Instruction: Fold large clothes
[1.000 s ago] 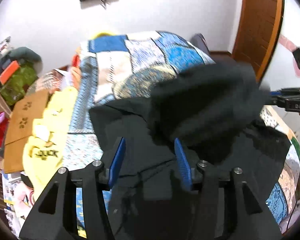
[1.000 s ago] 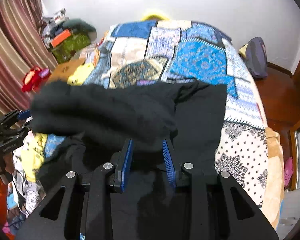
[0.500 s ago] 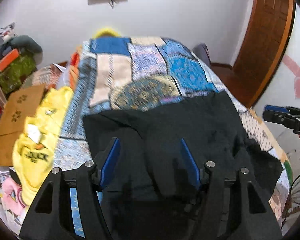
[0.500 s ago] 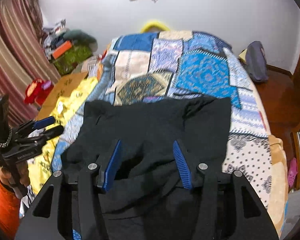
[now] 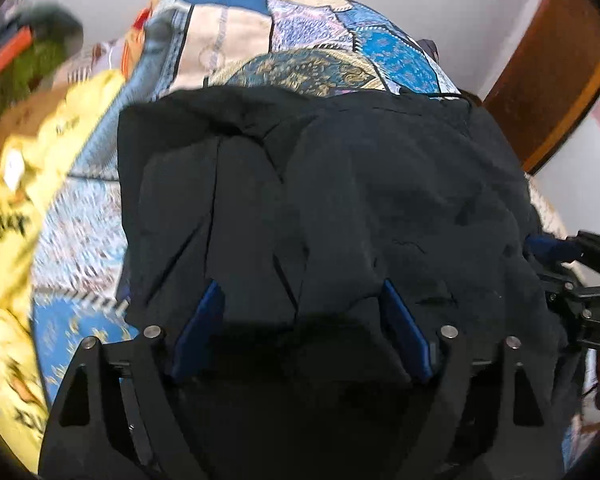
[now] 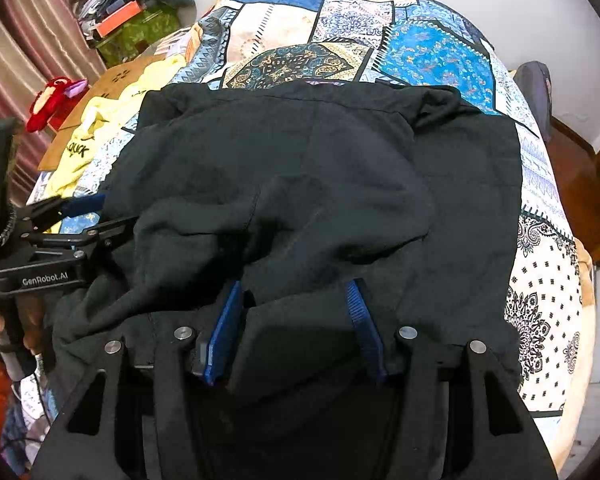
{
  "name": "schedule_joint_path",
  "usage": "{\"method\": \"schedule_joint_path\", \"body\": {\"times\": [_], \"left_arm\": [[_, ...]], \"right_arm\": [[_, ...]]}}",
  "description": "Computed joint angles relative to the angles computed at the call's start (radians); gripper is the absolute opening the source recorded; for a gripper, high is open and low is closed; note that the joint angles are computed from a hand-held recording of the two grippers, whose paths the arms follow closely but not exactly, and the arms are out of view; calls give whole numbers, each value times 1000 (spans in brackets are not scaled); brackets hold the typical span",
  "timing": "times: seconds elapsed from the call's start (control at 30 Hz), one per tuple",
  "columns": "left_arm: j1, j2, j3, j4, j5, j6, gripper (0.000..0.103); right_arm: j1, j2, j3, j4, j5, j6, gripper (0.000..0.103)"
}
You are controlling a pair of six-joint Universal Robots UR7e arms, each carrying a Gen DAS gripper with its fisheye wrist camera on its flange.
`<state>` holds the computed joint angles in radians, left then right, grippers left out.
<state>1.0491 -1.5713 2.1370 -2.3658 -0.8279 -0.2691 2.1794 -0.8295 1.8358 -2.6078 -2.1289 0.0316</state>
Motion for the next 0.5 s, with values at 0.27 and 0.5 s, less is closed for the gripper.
{"method": "schedule_joint_path", "body": {"times": [0.27, 0.5], "left_arm": [[-53, -62, -17, 49, 72, 10, 81], [-17, -97, -84, -24, 135, 42, 83]], "right_arm": [[7, -53, 26, -87, -24, -39, 51], [-22, -104, 34, -175, -83, -22, 51]]}}
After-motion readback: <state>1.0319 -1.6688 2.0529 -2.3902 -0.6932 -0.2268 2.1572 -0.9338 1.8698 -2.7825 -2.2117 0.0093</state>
